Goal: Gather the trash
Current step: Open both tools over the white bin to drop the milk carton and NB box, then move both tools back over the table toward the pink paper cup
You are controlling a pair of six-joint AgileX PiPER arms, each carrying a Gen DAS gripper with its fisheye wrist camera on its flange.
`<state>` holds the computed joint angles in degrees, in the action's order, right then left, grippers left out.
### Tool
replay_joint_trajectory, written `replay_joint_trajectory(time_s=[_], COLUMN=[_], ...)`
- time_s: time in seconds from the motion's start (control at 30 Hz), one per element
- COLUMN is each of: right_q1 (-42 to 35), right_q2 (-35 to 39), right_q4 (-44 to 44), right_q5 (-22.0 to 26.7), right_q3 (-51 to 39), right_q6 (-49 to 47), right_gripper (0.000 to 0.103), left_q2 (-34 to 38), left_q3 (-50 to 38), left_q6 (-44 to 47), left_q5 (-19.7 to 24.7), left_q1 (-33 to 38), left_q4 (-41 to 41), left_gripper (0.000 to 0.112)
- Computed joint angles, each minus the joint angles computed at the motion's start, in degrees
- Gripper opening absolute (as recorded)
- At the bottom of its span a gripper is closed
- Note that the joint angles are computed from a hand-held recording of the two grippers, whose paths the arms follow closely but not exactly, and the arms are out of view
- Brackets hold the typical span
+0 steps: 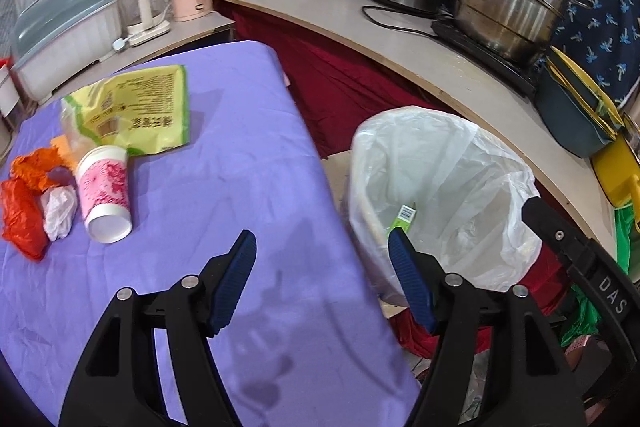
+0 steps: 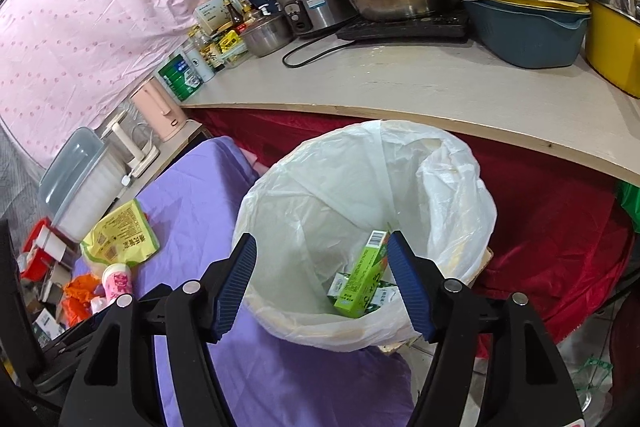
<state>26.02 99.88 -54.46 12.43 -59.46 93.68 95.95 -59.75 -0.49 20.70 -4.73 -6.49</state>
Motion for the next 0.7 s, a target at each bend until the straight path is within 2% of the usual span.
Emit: replay_joint_trajectory(time_s=[0.47, 0.7], right_q1=[10.15, 15.19], right_q2=[5.14, 10.13], right_q4=[9.71, 16.52], right_q5=[4.10, 6.27], right_q3=[-9.57, -16.38], right_q6=[-9.87, -16.76], right_gripper=[0.066, 0.066], left_q2=[-4.47, -4.62], left_q3=[5.23, 7.06], left_q6=[13.90, 26.34], left_q5=[-0.04, 0.56], left_q1=[14.63, 24.16], left_q4=[-10.01, -19.34], left_gripper=[0.065, 0.065])
